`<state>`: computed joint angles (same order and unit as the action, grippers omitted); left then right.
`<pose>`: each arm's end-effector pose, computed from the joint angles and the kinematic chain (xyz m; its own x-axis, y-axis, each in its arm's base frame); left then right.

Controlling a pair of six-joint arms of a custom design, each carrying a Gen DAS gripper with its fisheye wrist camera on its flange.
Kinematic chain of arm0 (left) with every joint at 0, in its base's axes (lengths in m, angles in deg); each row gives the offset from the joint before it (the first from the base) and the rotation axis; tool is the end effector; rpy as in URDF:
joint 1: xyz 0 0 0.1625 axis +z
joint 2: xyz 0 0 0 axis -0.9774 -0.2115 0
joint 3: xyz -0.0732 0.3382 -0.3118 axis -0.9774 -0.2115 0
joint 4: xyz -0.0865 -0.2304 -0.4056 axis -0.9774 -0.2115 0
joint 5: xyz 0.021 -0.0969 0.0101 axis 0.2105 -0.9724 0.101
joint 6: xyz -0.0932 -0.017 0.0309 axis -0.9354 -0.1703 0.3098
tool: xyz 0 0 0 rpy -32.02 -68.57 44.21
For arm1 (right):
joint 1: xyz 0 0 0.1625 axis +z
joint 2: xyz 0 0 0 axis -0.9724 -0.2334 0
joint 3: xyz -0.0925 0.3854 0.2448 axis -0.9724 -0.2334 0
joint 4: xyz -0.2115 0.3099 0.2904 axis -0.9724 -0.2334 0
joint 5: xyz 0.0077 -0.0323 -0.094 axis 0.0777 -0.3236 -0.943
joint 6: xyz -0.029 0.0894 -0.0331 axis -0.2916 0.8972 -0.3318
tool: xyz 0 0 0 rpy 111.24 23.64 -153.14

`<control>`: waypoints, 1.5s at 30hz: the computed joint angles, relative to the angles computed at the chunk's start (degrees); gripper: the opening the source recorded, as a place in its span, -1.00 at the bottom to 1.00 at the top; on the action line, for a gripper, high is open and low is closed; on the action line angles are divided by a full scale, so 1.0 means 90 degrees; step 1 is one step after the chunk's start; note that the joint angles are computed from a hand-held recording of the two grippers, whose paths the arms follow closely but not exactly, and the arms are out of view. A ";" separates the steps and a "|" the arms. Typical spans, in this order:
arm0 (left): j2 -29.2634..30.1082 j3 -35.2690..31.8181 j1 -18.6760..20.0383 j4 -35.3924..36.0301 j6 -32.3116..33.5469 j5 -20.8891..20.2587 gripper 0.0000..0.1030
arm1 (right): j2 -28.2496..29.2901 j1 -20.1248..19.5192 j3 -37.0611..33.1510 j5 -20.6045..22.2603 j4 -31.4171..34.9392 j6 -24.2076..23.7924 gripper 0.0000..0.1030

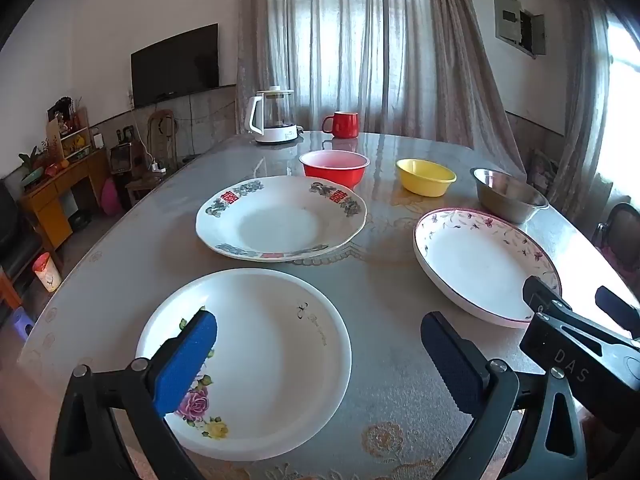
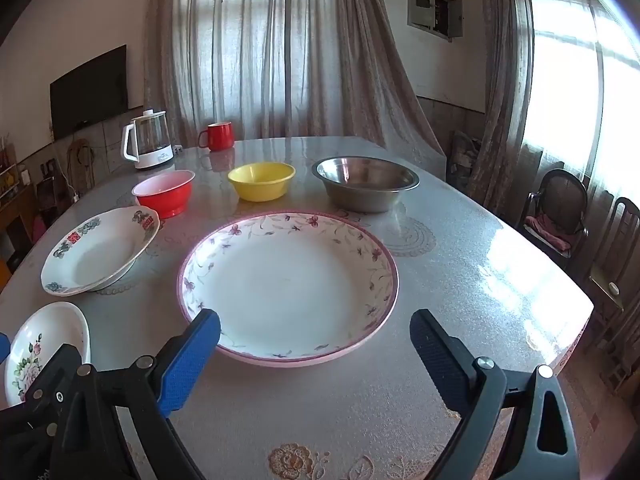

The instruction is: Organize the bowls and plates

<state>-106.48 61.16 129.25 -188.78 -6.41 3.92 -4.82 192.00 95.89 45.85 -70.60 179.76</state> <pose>-0.0871 -0.4783 0.2086 -0.6485 -0.4198 -0.6350 0.4060 0.5148 -0.7551 0.3410 -0.5590 -0.0406 -0.6726 -0.1390 0.7269 -0.6509 0.5786 -0.4916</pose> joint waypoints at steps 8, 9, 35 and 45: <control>-0.0186 0.0037 0.0092 0.0449 -0.0331 -0.0046 0.99 | 0.0125 -0.0032 -0.0157 -0.0070 0.0198 0.0099 0.89; -0.0143 0.0014 0.0130 0.0364 -0.0262 -0.0078 0.99 | 0.0143 -0.0046 -0.0176 -0.0072 0.0207 0.0096 0.89; -0.0223 0.0038 0.0096 0.0642 -0.0611 0.0097 0.99 | 0.0094 -0.0015 -0.0089 -0.0300 0.0116 -0.0086 0.89; -0.0283 0.0028 0.0161 0.0886 -0.0768 0.0024 0.99 | 0.0098 -0.0036 -0.0081 -0.0429 0.0103 -0.0066 0.89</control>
